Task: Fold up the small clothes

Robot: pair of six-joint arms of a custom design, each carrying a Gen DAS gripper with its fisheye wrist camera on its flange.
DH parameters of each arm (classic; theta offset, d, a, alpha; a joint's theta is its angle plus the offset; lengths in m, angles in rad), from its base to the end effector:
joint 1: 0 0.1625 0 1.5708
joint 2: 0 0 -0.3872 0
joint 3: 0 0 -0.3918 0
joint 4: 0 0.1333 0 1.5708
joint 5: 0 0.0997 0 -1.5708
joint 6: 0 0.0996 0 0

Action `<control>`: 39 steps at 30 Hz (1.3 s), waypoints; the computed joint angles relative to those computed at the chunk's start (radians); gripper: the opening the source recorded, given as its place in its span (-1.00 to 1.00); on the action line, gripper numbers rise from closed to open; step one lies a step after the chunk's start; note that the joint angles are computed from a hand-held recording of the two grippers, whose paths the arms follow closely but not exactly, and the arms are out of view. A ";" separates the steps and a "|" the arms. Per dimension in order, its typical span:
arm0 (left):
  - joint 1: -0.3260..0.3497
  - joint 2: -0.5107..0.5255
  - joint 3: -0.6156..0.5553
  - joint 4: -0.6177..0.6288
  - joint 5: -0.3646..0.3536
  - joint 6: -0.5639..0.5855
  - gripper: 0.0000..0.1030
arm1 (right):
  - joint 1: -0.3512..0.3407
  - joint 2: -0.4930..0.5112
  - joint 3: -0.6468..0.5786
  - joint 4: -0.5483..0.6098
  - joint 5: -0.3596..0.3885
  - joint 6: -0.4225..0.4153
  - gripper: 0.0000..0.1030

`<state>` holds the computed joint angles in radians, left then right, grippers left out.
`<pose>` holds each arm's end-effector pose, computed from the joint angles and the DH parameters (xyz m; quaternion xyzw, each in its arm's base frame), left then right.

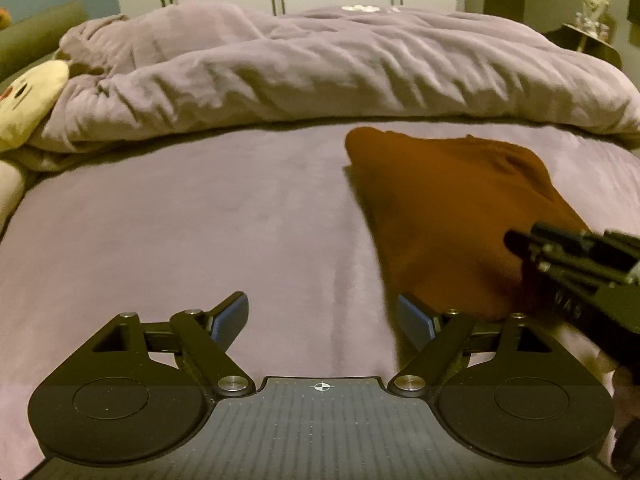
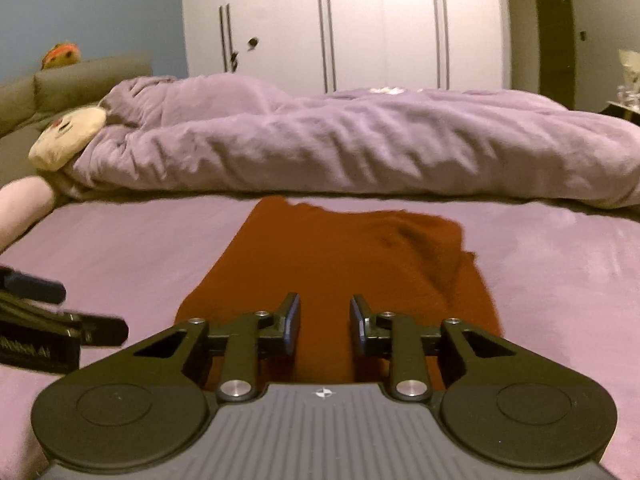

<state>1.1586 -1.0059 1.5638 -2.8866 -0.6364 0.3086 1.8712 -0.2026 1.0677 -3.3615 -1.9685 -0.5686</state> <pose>-0.0660 -0.6836 0.3077 0.1366 0.8350 -0.3515 0.4008 0.3174 -0.7043 -0.0334 0.2893 -0.8328 0.4101 0.2337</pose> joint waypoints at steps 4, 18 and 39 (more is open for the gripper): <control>0.011 0.013 -0.024 0.005 -0.006 -0.011 0.68 | -0.007 0.029 -0.043 0.038 -0.005 -0.007 -0.52; 0.024 0.100 -0.118 -0.003 -0.050 -0.020 0.80 | -0.017 0.024 -0.035 -0.060 -0.015 -0.081 -0.49; 0.110 0.269 -0.343 0.019 -0.201 -0.090 1.00 | -0.080 0.134 -0.277 0.057 -0.081 -0.119 -0.37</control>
